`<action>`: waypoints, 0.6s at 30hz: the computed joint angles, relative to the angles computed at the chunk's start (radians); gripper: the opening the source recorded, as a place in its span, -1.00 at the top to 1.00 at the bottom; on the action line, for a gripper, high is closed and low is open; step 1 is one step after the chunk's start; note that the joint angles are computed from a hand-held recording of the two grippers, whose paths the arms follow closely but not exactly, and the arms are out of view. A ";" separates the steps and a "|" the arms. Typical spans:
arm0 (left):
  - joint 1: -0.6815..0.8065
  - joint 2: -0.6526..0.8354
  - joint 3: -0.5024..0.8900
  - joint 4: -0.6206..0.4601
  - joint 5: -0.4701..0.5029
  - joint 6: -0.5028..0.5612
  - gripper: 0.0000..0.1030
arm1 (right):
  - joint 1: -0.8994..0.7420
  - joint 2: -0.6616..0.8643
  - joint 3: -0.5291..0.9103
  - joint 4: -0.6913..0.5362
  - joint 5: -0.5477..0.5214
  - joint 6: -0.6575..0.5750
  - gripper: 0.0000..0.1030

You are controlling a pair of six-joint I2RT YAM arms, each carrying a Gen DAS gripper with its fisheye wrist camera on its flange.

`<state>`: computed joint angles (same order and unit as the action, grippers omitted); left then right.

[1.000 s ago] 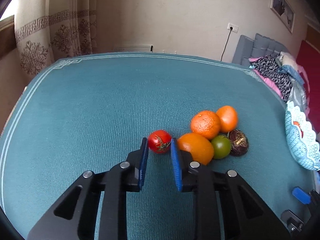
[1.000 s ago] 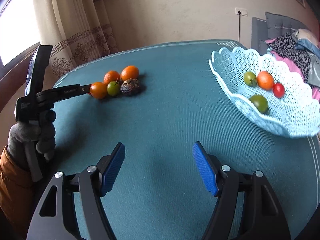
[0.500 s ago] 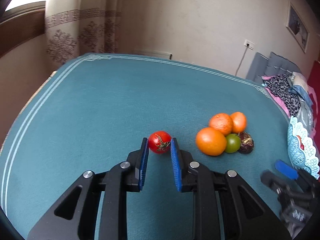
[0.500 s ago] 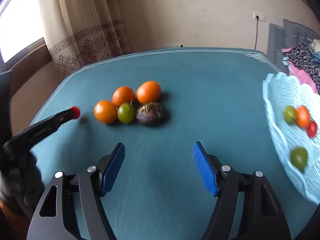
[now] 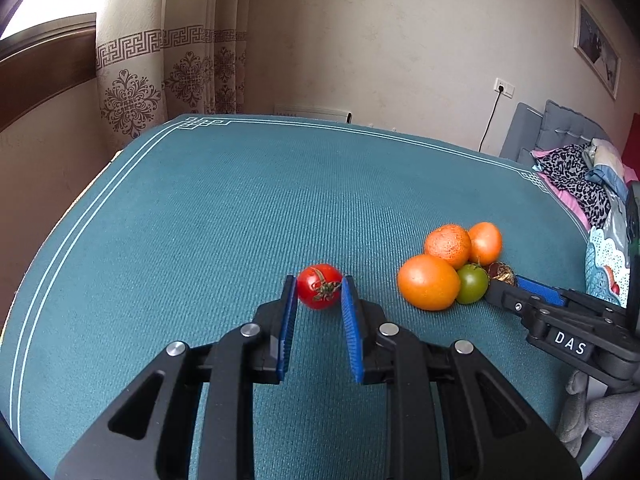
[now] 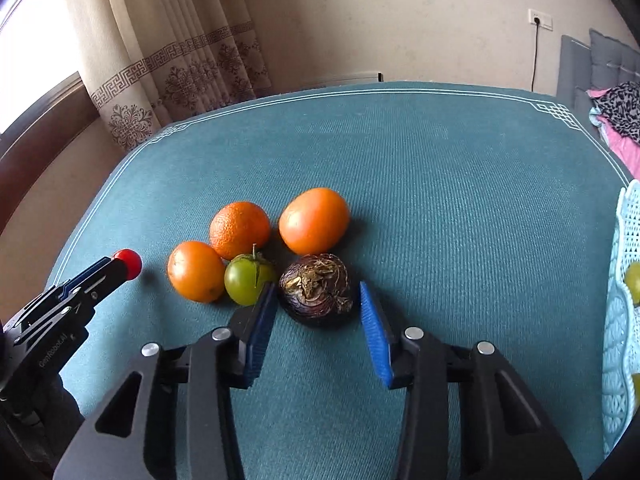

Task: Organize fruits
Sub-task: 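Grasp the dark brown round fruit with the right gripper, then carry the brown fruit into the basket with the right gripper while the left carries the red tomato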

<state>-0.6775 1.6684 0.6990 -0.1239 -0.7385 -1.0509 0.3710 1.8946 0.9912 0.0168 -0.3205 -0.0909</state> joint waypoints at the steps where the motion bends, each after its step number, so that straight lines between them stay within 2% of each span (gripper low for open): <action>1: 0.000 0.000 0.000 0.000 0.000 0.000 0.55 | -0.001 -0.005 -0.007 0.002 -0.002 0.001 0.18; 18: -0.051 0.019 0.035 -0.035 -0.043 -0.014 0.55 | -0.046 -0.156 -0.170 0.036 0.008 0.002 0.18</action>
